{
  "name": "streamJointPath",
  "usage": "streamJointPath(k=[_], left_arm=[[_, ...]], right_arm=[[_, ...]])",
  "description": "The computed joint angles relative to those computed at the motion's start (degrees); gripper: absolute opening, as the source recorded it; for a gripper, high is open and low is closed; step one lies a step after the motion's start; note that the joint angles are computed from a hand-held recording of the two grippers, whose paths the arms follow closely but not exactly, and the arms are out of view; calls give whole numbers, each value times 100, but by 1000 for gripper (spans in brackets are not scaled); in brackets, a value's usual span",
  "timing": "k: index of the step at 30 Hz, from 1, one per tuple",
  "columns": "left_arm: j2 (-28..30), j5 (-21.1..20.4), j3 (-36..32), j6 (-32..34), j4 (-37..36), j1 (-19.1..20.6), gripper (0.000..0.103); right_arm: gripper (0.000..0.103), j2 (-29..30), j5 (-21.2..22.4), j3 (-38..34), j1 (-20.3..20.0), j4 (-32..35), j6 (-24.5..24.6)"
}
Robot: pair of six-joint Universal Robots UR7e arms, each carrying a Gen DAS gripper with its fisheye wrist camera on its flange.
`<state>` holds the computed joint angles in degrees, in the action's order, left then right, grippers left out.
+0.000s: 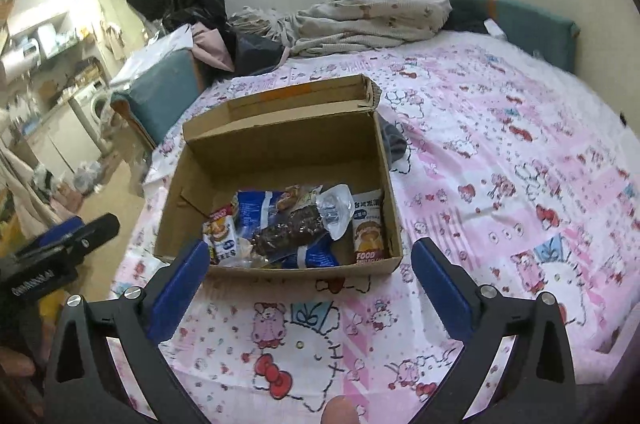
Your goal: Organize snacks
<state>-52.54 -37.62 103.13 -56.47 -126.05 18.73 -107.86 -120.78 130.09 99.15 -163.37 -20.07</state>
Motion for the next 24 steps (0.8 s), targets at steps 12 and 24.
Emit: streamJointPath(k=[12, 24], left_arm=[[-14, -76, -2, -85, 205, 49, 103], [-1, -51, 23, 102, 144, -15, 103]], right_arm=[[103, 329, -298, 31, 130, -527, -132], [103, 294, -314, -6, 60, -453, 2]])
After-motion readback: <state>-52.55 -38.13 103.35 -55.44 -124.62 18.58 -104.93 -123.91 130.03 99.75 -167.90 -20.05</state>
